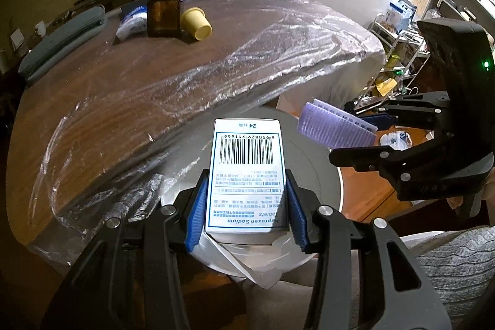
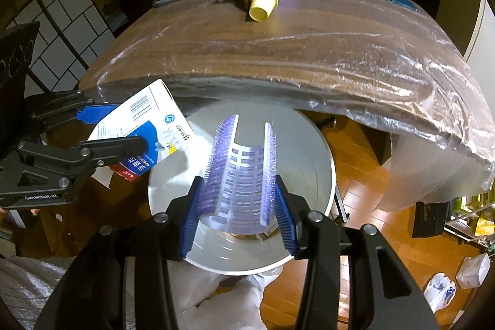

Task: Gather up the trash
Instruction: 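Carry the white box and purple roller over the white bin with both grippers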

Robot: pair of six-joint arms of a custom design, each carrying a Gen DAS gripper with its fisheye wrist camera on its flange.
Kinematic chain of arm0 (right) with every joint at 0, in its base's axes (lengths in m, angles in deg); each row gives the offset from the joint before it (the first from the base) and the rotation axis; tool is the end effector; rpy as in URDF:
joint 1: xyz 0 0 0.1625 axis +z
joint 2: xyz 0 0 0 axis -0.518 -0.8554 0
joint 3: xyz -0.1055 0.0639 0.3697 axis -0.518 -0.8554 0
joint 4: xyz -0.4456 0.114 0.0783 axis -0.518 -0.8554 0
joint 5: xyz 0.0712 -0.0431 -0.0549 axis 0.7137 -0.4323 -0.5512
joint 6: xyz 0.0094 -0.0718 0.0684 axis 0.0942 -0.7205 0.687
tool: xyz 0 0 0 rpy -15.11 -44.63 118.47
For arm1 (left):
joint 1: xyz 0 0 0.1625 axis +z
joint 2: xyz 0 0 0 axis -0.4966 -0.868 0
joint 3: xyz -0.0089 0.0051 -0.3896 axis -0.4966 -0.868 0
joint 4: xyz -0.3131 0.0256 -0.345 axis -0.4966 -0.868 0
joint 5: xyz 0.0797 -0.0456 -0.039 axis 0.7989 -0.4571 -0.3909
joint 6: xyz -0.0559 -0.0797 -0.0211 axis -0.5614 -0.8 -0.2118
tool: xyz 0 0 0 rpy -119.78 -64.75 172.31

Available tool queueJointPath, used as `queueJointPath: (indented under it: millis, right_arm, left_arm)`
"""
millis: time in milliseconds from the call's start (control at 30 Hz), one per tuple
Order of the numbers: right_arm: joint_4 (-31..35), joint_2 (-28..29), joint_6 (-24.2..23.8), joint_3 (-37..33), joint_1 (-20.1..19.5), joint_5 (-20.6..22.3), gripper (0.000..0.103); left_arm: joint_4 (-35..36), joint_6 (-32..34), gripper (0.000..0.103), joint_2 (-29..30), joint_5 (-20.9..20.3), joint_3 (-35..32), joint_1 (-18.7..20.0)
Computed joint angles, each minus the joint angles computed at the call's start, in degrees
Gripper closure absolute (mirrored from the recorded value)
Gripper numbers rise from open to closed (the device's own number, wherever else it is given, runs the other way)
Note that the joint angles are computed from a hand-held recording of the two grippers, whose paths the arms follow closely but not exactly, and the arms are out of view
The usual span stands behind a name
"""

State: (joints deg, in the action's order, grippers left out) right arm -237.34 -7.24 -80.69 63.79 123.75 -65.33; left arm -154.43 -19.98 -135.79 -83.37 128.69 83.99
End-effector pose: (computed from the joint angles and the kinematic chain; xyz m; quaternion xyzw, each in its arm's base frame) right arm 0.1052 -0.5102 0.2060 0.0761 -0.9216 0.2508 0.2862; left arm -0.2714 -0.6625 0.0563 0.4983 0.8487 -0.0539 0.1690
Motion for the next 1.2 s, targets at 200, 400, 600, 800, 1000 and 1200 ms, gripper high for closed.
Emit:
queueJointPath:
  millis: [200, 400, 600, 800, 1000, 1200]
  right_arm:
    - [0.2, 0.4, 0.2, 0.3, -0.8, -0.5, 0.059]
    - [0.5, 0.8, 0.1, 0.3, -1.6, -0.6, 0.059]
    - [1.2, 1.6, 0.0, 0.0, -2.5, -0.7, 0.059]
    - [1.7, 2.7, 0.0, -0.5, -3.1, -1.0, 0.059]
    - [1.9, 3.7, -0.4, -0.9, -4.1, -1.4, 0.059]
    - [3.2, 4.6, -0.4, -1.8, -4.8, -1.7, 0.059]
  left_arm:
    - [0.3, -0.3, 0.056, 0.6, 1.4, 0.3, 0.3]
    - [0.8, -0.7, 0.056, 1.2, 2.6, 0.4, 0.7]
    - [0.9, -0.7, 0.056, 2.1, 3.9, 0.3, 0.8]
    - [1.0, -0.4, 0.056, 3.3, 5.0, -0.1, 1.0]
    - [1.8, -0.9, 0.056, 5.0, 5.9, -1.4, 1.1]
    - [2.6, -1.3, 0.056, 6.5, 6.6, -2.3, 1.1]
